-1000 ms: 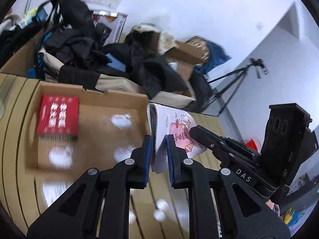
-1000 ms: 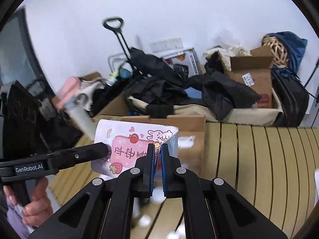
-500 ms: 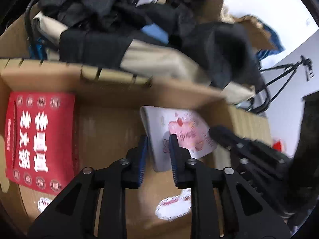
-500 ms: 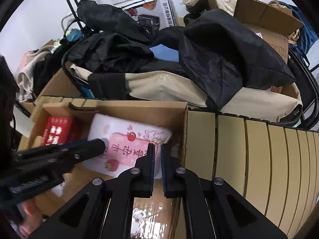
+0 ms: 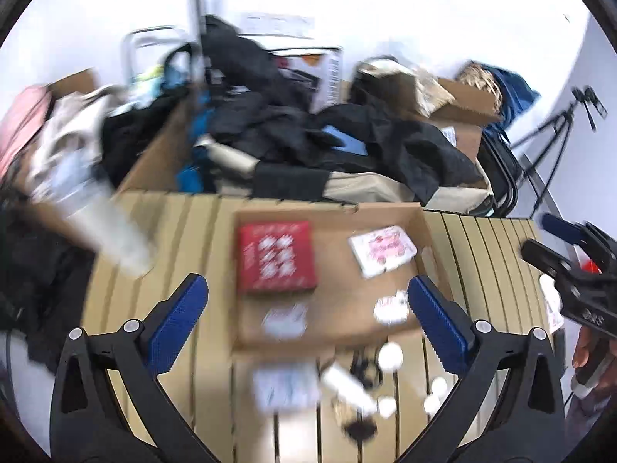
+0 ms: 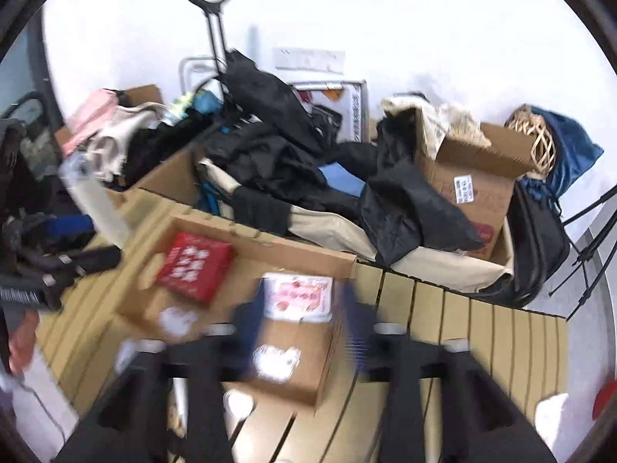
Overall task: Organize objects
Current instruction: 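Carry the pink card pack into the cardboard tray and release it, then withdraw the left tool and reach toward the white wet-wipe pack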
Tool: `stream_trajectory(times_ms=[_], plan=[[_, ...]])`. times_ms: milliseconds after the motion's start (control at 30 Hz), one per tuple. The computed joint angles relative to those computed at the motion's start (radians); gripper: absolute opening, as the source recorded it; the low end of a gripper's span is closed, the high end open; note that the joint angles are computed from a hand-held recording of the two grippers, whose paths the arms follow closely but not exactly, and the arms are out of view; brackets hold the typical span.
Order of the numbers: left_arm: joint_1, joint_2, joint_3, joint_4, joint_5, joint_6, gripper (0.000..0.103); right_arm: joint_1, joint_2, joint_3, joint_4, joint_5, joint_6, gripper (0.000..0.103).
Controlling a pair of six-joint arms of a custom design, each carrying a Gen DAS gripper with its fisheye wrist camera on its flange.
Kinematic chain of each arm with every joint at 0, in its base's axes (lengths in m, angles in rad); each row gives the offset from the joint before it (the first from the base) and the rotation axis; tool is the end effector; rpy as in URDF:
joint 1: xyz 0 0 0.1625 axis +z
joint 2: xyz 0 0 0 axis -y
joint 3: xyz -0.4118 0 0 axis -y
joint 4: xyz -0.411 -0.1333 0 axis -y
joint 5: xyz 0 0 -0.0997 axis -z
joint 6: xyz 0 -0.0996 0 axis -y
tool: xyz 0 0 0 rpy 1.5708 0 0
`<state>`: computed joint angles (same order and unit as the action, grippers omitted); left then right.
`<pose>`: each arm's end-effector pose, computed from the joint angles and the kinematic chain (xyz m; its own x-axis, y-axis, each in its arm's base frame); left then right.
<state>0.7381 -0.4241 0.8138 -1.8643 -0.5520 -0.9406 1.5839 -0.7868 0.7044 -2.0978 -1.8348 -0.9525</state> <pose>-0.4818 -0.7331 0.1142 -0.7672 -0.2801 -0.5771 0.1977 0.7526 -0.6281 0.1183 -0.8357 0.4661 -0.5519 -0.5889 0.5904 -0.7944 0.5867 -0.1574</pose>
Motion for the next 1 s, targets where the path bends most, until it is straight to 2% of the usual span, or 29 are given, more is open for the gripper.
stream_trajectory(times_ms=[100,200,233,400,500,567,600,767,833,900,933,1000], plan=[[-0.075,-0.116,0.171,0.043,0.019,-0.13,0.103,0.003,-0.156,0.204,-0.094,0.027,-0.011,0.079],[-0.137,-0.16,0.232,0.158,0.02,-0.236,0.103,-0.008,-0.266,0.319,-0.071,0.068,0.0,0.079],[-0.154,-0.17,0.255,0.157,0.02,-0.244,0.103,-0.011,-0.307,0.37,-0.083,0.072,-0.004,0.079],[-0.254,-0.22,0.445,0.007,0.02,-0.242,0.103,-0.047,-0.506,0.623,-0.176,0.135,-0.036,0.079],[-0.327,-0.243,0.605,-0.087,0.033,-0.321,0.103,-0.112,-0.649,0.771,-0.153,0.243,-0.039,0.079],[-0.367,-0.253,0.678,-0.108,0.024,-0.377,0.103,-0.174,-0.771,0.899,-0.146,0.316,-0.074,0.079],[-0.39,-0.255,0.719,-0.118,0.016,-0.419,0.103,-0.19,-0.801,0.933,-0.146,0.33,-0.089,0.079],[-0.47,-0.269,0.841,-0.098,-0.01,-0.627,0.103,-0.335,-0.998,1.14,-0.115,0.432,-0.176,0.079],[-0.471,-0.266,0.861,-0.129,-0.038,-0.624,0.103,-0.381,-1.03,1.173,-0.06,0.465,-0.189,0.079],[-0.452,-0.249,0.822,-0.058,-0.078,-0.629,0.103,-0.383,-1.024,1.189,-0.033,0.431,-0.188,0.079],[-0.448,-0.238,0.798,0.008,-0.08,-0.674,0.103,-0.372,-1.024,1.205,-0.064,0.401,-0.196,0.079],[-0.451,-0.229,0.794,0.019,-0.058,-0.688,0.103,-0.37,-1.045,1.244,-0.111,0.401,-0.234,0.079]])
